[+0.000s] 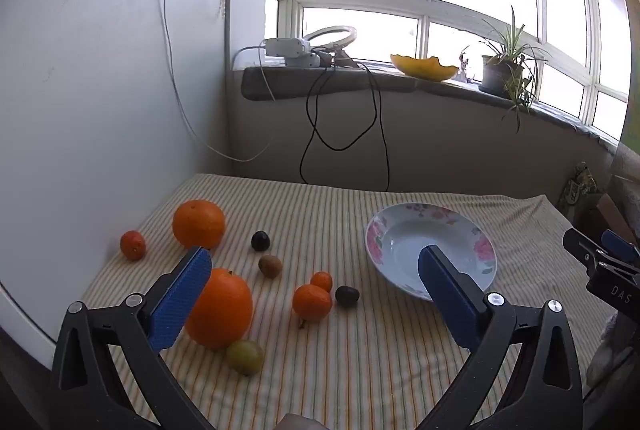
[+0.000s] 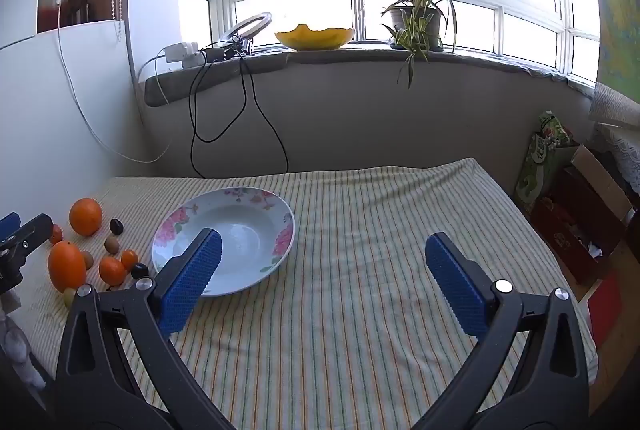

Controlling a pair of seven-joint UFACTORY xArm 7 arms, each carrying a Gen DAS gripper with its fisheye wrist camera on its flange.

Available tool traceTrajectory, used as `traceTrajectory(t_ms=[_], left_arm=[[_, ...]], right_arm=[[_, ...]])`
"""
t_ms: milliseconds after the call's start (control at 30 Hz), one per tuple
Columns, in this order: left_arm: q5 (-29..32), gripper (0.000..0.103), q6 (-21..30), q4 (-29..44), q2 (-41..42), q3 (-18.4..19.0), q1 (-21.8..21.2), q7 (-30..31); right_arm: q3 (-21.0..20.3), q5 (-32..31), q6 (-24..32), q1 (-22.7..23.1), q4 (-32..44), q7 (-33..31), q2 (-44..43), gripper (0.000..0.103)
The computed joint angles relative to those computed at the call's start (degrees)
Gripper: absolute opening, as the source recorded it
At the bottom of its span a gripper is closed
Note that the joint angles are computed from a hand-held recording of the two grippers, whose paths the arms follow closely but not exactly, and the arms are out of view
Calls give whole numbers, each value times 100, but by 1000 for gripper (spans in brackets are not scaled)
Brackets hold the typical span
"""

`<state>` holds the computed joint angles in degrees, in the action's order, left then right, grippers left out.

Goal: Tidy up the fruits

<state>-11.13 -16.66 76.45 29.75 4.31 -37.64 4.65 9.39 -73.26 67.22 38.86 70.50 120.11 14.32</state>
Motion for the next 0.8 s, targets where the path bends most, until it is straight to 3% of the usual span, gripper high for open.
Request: traceTrajectory(t_ms=[33, 233, 267, 467, 667, 800], left_arm=[[-50, 103, 188, 32, -29, -115, 102, -115], [72, 103, 267, 10, -62, 34, 51, -247], [15, 103, 363, 185, 50, 253, -170, -259], [54, 103, 357, 186, 137, 605, -464, -386], [29, 103, 305, 91, 94, 756, -585, -407], [66, 103, 358, 123, 98, 626, -432, -438]], right_arm=[[-3, -74, 81, 32, -1, 13, 15, 103], [4, -29, 53, 6, -22, 55, -9, 103], [6, -20, 53, 5, -11, 54, 2, 103], [11, 93, 4, -38, -22, 112, -7, 103], [9, 110, -77, -19, -31, 147, -1, 103], [-7, 123, -128, -18, 6, 103, 29, 103]])
